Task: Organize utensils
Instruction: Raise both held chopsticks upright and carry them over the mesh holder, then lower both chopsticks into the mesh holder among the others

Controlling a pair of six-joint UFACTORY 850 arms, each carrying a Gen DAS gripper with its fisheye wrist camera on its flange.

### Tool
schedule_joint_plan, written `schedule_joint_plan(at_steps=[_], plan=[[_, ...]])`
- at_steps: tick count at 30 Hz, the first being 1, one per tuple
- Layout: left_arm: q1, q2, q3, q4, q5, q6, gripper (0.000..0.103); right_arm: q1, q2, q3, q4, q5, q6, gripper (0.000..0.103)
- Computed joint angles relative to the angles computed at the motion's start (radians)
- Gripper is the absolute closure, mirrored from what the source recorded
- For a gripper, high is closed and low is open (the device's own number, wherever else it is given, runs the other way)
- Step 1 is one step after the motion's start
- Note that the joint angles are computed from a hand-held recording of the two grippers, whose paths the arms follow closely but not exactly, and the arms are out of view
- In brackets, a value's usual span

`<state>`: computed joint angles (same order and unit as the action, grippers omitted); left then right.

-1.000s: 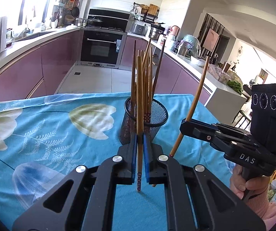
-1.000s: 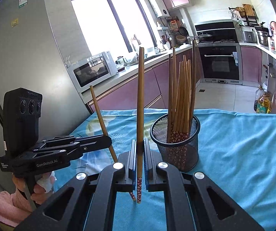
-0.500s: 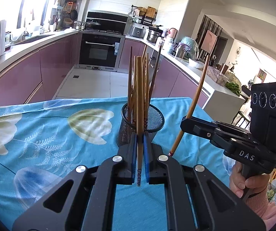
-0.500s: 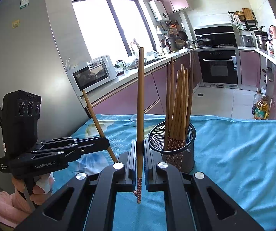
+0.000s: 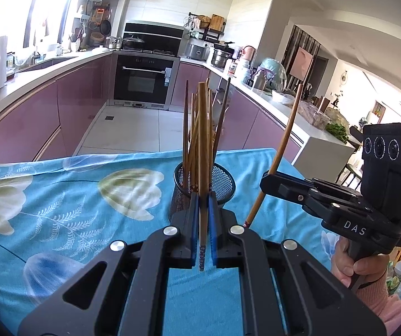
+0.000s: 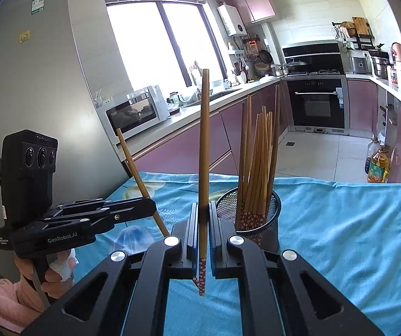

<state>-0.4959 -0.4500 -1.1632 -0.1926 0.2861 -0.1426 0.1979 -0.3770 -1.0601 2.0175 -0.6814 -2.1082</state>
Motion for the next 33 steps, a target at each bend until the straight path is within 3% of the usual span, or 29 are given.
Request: schedule_joint_plan(at_steps=[21,33], plan=[[-0.002,0.036,-0.002,0.011,0.011,0.015,0.096,-0.013,0.012,-0.015,0.021,-0.014,-0.018,0.097],[-0.012,0.056,-0.014,-0.073,0.017,0.119,0.096,-0.019,0.011,-0.031,0.026,-0.024,-0.019,0.097]])
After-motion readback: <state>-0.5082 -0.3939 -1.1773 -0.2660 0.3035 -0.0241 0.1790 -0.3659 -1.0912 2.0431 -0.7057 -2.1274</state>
